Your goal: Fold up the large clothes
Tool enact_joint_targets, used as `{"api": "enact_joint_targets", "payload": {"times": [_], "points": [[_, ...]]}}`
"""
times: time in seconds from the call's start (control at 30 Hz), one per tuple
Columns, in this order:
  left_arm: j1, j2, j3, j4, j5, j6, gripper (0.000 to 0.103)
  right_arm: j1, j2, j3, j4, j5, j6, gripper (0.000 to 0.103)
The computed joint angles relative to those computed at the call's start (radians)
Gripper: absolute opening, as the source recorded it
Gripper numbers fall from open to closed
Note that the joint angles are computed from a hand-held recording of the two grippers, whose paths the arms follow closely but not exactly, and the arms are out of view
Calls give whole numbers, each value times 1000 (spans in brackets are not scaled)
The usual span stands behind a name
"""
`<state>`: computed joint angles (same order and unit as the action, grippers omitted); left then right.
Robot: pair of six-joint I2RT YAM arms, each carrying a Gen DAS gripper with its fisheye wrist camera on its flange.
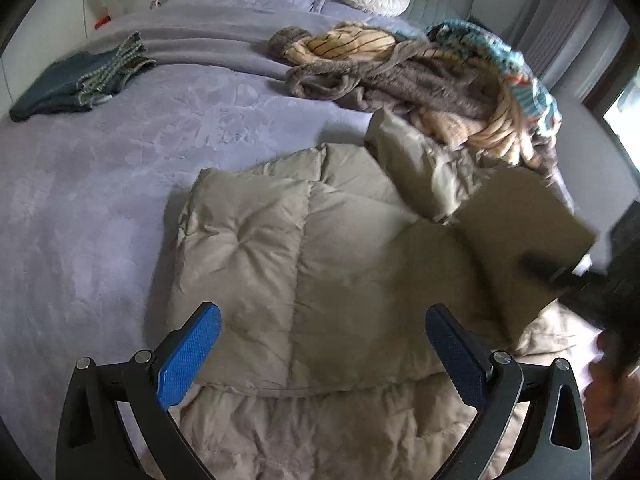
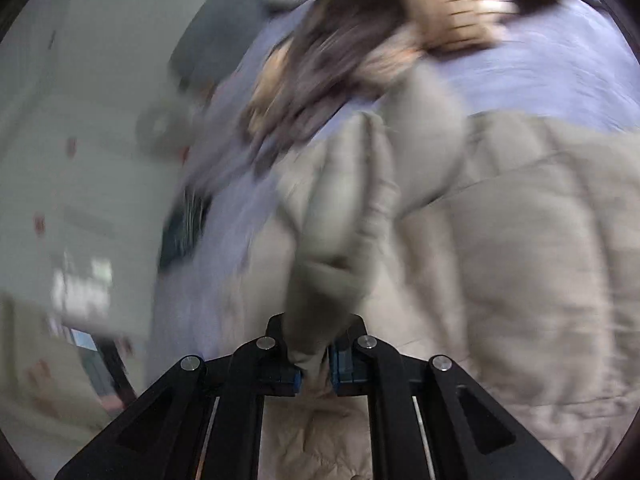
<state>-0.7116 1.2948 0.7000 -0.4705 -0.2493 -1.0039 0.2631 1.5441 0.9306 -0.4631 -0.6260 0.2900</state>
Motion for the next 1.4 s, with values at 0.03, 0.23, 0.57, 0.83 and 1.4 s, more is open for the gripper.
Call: {"api": "enact_joint_targets", "payload": {"times": [0.03, 0.23, 0.57, 0.83, 1.4], "points": [[7, -11, -11, 18, 18, -3, 103, 49, 12, 1, -14, 37, -15, 15], [27, -5, -24, 125, 111, 9, 103, 150, 43, -11, -79, 103, -51, 77], [60, 304, 53, 361, 307, 37, 96, -502, -36, -116, -387, -41, -370, 77], [19, 412, 177, 252, 265, 11, 13, -817, 144, -10, -317, -134, -270, 4], [-109, 293, 181, -109, -39, -23, 73, -752, 78, 43, -512, 67, -615, 54]]}}
